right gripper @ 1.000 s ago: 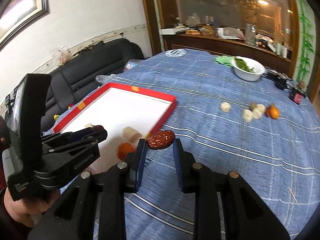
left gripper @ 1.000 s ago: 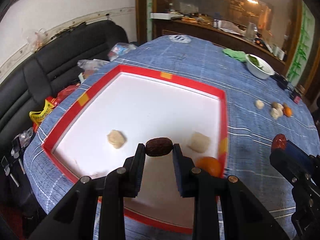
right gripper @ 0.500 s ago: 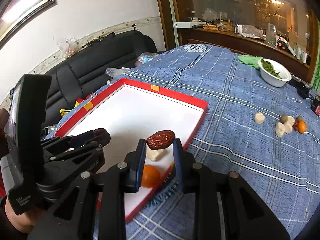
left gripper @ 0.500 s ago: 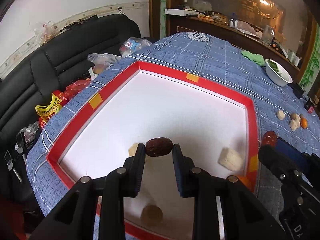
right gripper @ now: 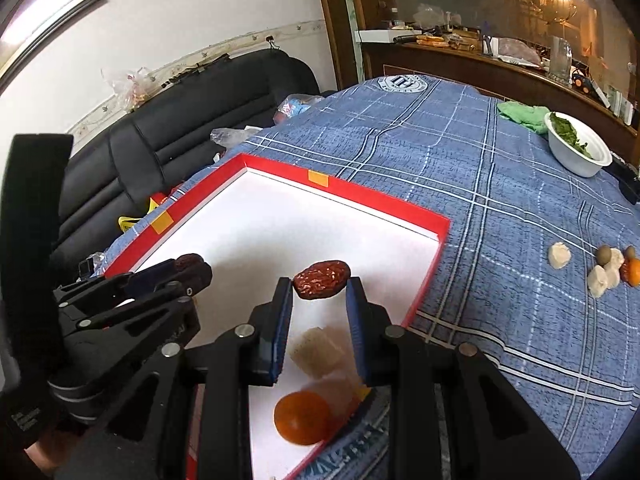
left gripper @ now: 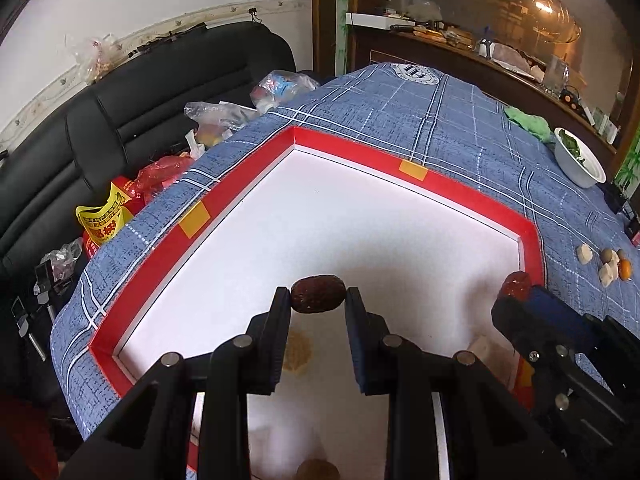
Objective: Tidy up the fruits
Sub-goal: 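Carry both red dates with both tools over the red-rimmed tray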
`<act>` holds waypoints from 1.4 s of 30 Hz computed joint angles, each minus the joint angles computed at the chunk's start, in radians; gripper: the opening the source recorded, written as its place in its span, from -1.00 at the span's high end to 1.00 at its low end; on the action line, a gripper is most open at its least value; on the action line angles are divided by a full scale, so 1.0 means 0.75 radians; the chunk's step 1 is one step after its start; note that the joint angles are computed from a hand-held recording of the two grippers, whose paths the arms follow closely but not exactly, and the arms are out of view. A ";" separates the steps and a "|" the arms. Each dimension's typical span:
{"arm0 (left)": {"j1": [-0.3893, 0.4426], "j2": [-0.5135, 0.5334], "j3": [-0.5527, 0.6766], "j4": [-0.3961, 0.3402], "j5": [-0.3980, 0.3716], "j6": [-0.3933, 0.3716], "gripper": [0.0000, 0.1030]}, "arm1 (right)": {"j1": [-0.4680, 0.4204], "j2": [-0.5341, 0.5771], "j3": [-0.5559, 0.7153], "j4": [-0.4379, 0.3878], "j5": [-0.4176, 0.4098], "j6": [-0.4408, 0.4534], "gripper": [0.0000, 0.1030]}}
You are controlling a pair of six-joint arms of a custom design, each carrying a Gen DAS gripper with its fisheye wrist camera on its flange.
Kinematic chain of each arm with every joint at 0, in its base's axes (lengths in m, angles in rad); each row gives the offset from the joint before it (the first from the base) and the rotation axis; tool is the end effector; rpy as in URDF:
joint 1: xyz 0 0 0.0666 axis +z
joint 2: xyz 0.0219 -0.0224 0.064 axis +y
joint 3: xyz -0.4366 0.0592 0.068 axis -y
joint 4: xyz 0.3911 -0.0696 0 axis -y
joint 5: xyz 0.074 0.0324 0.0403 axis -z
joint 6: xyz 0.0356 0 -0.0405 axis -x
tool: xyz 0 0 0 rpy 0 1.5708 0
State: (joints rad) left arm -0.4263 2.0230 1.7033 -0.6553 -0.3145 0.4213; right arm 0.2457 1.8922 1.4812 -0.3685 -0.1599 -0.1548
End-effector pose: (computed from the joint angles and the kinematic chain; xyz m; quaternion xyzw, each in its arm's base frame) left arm 0.6467 -0.2821 0.2813 -0.0436 0.9443 0.0173 0.3258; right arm 0.6392 0.1657 0.2902 -0.0725 0.9175 0.1486 0.3618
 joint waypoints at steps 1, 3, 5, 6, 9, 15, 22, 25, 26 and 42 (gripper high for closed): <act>0.001 0.003 0.004 -0.005 -0.001 0.001 0.49 | 0.000 0.004 0.003 -0.003 0.000 0.000 0.42; 0.001 0.009 0.011 -0.010 -0.004 0.002 0.49 | -0.003 0.014 0.011 -0.009 -0.005 -0.004 0.42; 0.000 0.014 0.018 -0.018 -0.006 0.002 0.49 | -0.005 0.022 0.021 -0.014 -0.008 -0.004 0.42; -0.001 0.016 0.022 -0.021 -0.009 0.002 0.49 | -0.006 0.024 0.023 -0.014 -0.008 -0.005 0.42; -0.001 0.021 0.031 -0.032 -0.013 0.005 0.49 | -0.007 0.030 0.031 -0.016 -0.012 -0.010 0.42; -0.001 0.025 0.040 -0.048 -0.034 0.013 0.49 | -0.007 0.038 0.044 -0.025 -0.018 -0.013 0.42; -0.005 0.021 0.038 -0.060 -0.057 0.014 0.49 | -0.008 0.051 0.058 -0.045 -0.028 -0.023 0.42; -0.005 0.019 0.037 -0.063 -0.056 0.020 0.49 | -0.006 0.051 0.058 -0.047 -0.025 -0.027 0.42; -0.004 0.018 0.035 -0.063 -0.056 0.021 0.49 | -0.006 0.051 0.058 -0.044 -0.023 -0.026 0.42; 0.023 0.013 0.042 -0.127 -0.103 0.145 0.43 | 0.015 0.070 0.090 -0.092 -0.017 -0.023 0.41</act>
